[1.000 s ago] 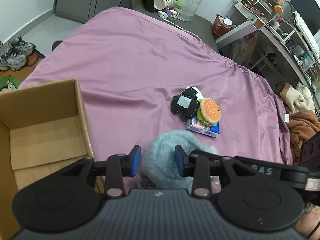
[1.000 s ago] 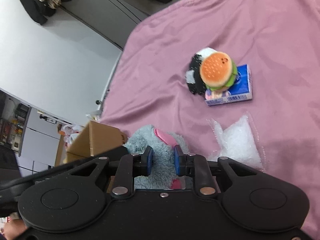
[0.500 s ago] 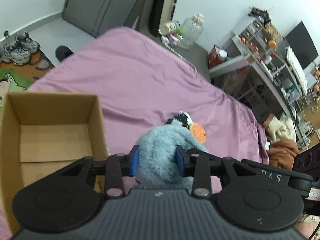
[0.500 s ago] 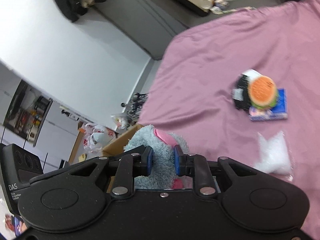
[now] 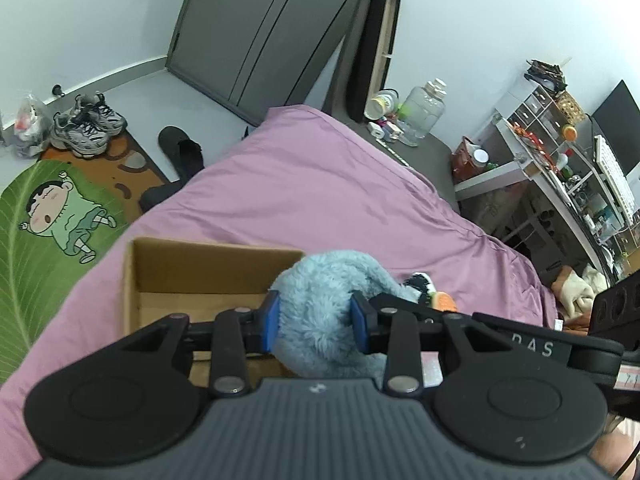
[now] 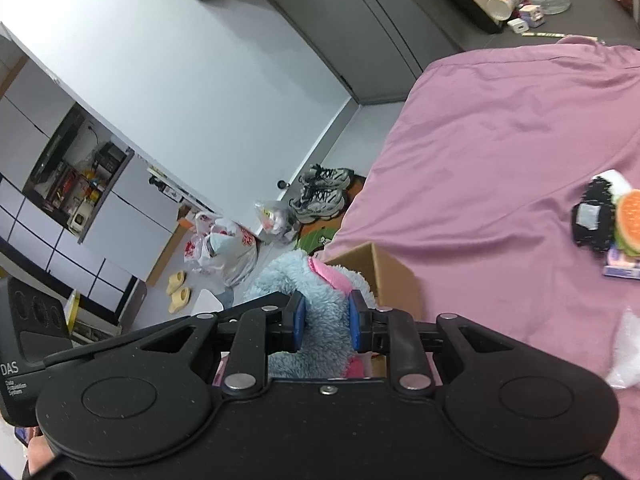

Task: Organize soft objects
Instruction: 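Lower the grey plush into the box and open both grippers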

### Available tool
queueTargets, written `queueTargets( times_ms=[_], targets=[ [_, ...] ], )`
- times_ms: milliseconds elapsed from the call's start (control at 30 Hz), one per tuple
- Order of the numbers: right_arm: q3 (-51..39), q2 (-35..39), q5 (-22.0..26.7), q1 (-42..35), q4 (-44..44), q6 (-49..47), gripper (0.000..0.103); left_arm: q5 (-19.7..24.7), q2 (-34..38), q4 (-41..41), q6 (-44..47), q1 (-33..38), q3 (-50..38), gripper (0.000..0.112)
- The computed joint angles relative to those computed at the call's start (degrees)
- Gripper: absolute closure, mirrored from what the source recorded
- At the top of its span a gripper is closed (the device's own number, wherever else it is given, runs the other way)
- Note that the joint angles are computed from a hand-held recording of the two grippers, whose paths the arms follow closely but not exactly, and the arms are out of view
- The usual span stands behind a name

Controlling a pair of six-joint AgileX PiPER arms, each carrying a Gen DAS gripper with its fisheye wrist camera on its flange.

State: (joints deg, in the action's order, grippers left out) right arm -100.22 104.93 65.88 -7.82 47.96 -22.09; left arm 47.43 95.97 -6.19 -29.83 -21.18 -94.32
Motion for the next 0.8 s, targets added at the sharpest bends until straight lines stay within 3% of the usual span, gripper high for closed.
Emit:
queueTargets(
  times_ms=[400,667,800],
  targets=[
    [-2.01,5.41,-5.26,9.13,-7.60,7.57,0.081,-0.55,1.63,-3.85,7.16,7.34,4.06,0.077],
    [-5.75,10.23,-5.50,12.86,-11.33,13.20,0.081,-2.80,2.03,-4.39,7.17,10.26,7.31,0.077],
    [-8.10,11.38,-4.39,13.76,-13.17,14.60,0.076,-4.62,1.62,-8.53,10.00,12.19,9.18,0.077]
  ],
)
